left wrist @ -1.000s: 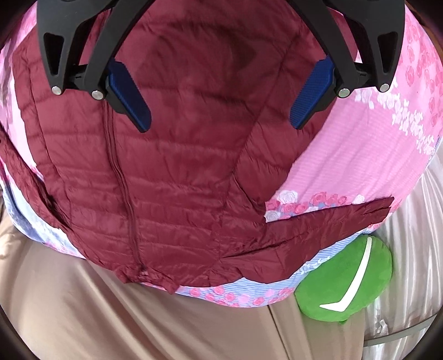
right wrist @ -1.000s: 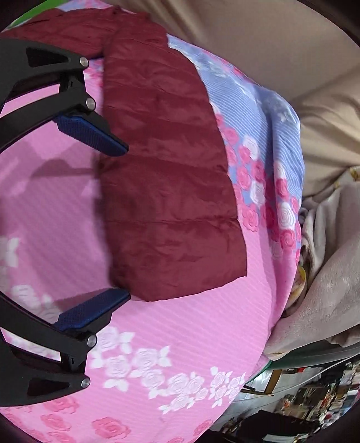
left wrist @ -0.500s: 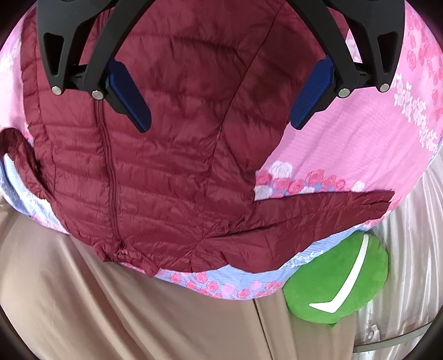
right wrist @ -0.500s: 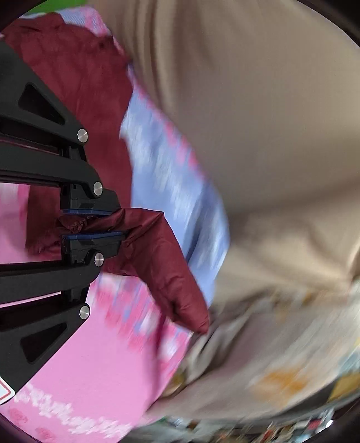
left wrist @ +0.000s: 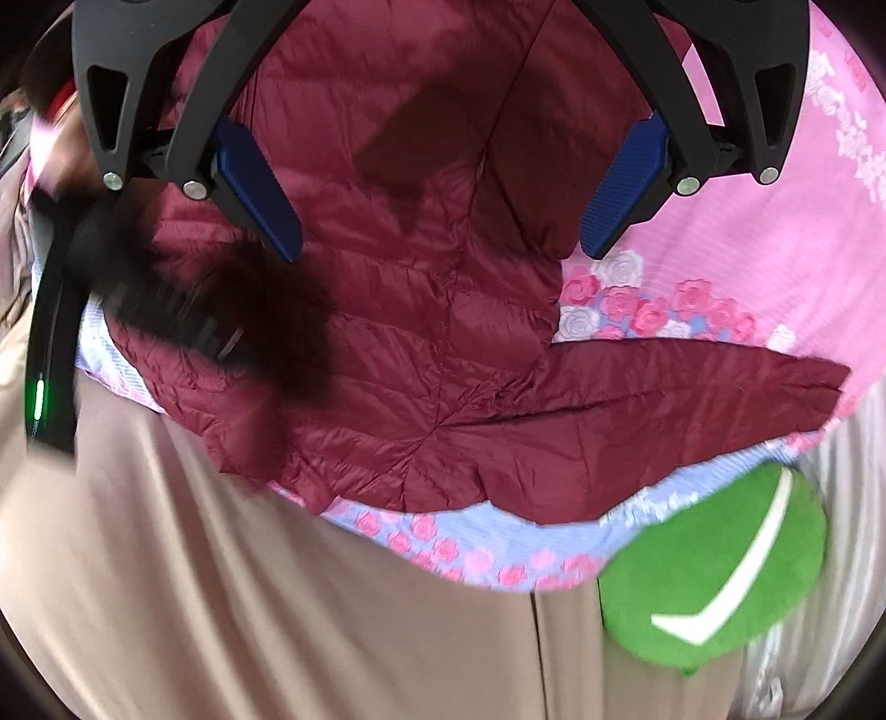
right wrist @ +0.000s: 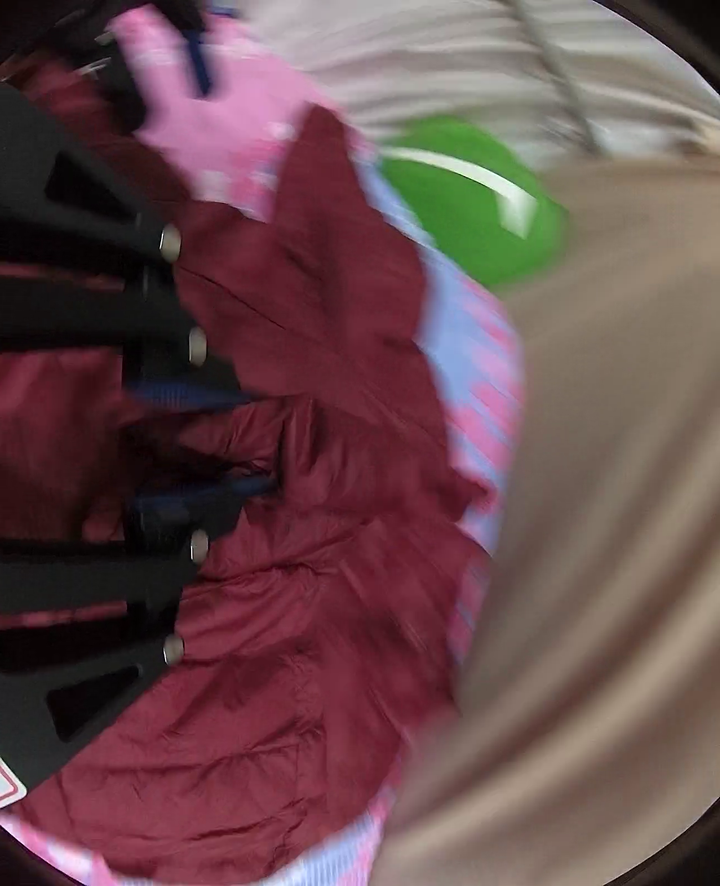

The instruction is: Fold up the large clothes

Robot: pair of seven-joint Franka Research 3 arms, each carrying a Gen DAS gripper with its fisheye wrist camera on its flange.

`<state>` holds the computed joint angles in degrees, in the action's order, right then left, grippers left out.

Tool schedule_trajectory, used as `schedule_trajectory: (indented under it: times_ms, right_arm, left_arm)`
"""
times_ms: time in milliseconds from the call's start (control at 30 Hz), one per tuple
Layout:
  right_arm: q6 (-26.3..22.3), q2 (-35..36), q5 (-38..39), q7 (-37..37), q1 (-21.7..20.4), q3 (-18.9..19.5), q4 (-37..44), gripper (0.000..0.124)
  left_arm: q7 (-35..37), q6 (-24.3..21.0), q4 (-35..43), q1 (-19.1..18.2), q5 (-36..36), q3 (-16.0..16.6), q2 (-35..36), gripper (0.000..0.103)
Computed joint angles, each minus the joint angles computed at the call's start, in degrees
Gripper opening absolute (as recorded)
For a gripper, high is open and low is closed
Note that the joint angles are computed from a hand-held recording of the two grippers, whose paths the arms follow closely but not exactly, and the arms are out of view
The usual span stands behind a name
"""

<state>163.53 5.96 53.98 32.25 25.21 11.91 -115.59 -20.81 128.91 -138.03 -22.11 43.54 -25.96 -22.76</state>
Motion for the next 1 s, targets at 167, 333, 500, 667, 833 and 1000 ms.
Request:
schedule_trajectory:
  times_ms: [167,333,500,667,833,1000]
  right_arm:
    - [-3.0,-5.6,7.3,-10.9,-0.2,-0.5,-7.4,0.052]
    - [1.2,-12.3,17.1,-18.0,-1.5,-5.8,-13.1,0.064]
    - [8.9,-12.1,8.1,-5.1,-6.2,-9.0,-15.0,0.066]
    - [6.2,-10.1,1.5,9.2,-10.3,-11.8,-13.7,0.060]
    - [-12.6,-7.3,8.1,7.6,-13.0,-13.6,-9.1,0.056]
    - [-19.2,-1.1,8.3,13.1,-14.8,-11.1,-3.4,0.056]
  left_arm:
    - [-0.4,15.6,-3.4,3.5,-0.6,5.2,2.2,0.098]
    - [1.2,32.1,-3.6,7.8,-1.6,8.1,9.6,0.098]
    - [1.8,31.5,2.5,9.8,1.5,7.6,16.8,0.082]
    - [7.6,31.9,6.1,8.7,0.8,10.3,19.0,0.007]
    - [2.0,26.2,4.9,11.2,10.4,9.5,12.4,0.005]
    - [4.6,21.7,4.7,12.1,9.9,8.8,11.6,0.003]
